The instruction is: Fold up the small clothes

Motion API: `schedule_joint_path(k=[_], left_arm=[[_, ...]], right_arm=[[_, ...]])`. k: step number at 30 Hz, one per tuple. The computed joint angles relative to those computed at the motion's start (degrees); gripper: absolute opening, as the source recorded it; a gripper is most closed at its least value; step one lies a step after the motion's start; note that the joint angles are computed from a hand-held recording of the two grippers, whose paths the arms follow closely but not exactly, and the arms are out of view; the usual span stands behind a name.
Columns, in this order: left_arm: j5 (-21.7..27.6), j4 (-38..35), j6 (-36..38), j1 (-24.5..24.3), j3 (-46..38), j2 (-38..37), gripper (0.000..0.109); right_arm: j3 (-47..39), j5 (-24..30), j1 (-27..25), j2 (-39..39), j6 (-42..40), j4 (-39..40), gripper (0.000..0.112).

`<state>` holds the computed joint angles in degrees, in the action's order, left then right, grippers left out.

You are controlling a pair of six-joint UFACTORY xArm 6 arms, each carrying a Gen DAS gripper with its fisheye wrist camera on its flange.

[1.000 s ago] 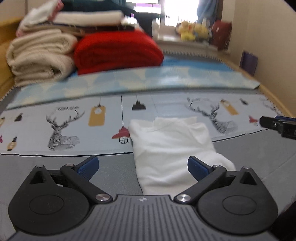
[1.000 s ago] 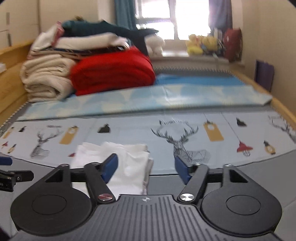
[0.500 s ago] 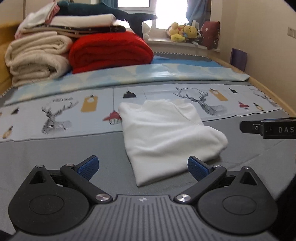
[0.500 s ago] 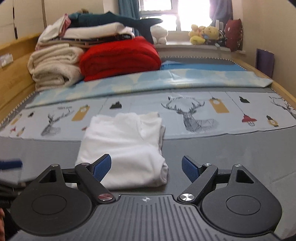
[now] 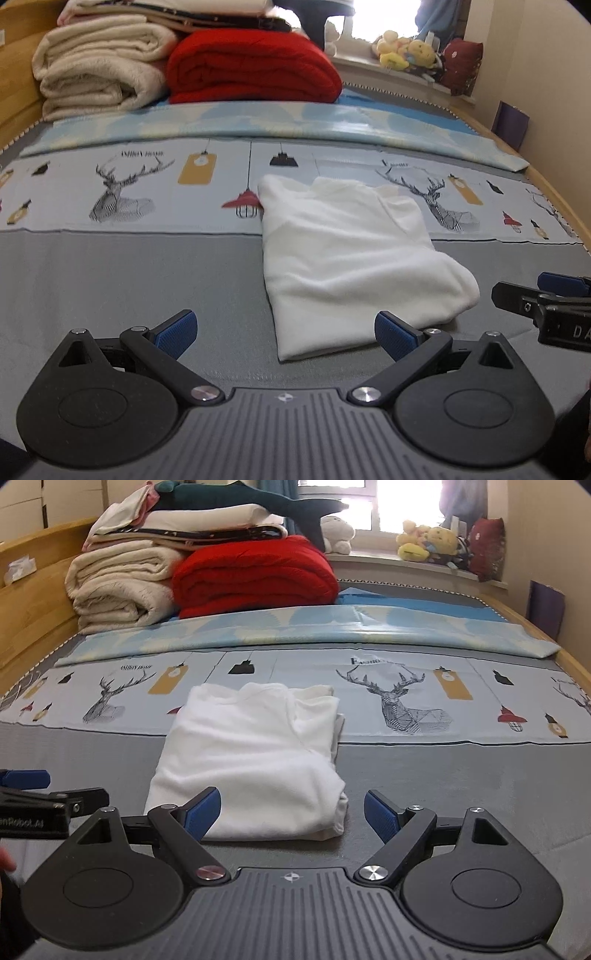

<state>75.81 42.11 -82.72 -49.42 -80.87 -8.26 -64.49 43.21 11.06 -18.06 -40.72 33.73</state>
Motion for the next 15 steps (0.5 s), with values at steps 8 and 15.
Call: schedule_joint_path(k=[8,15], left_arm=[[0.6,0.3,0.0,-0.1,-0.5,0.8,0.102],[1.0,0.8,0.1,-0.4,-1.1,1.3,0.102]], right_arm=[[-0.1,0.5,0.6,0.1,0.6,-0.6,0.088],[0.2,0.8,1.1,0.0,-0.4,-0.9,0.088]])
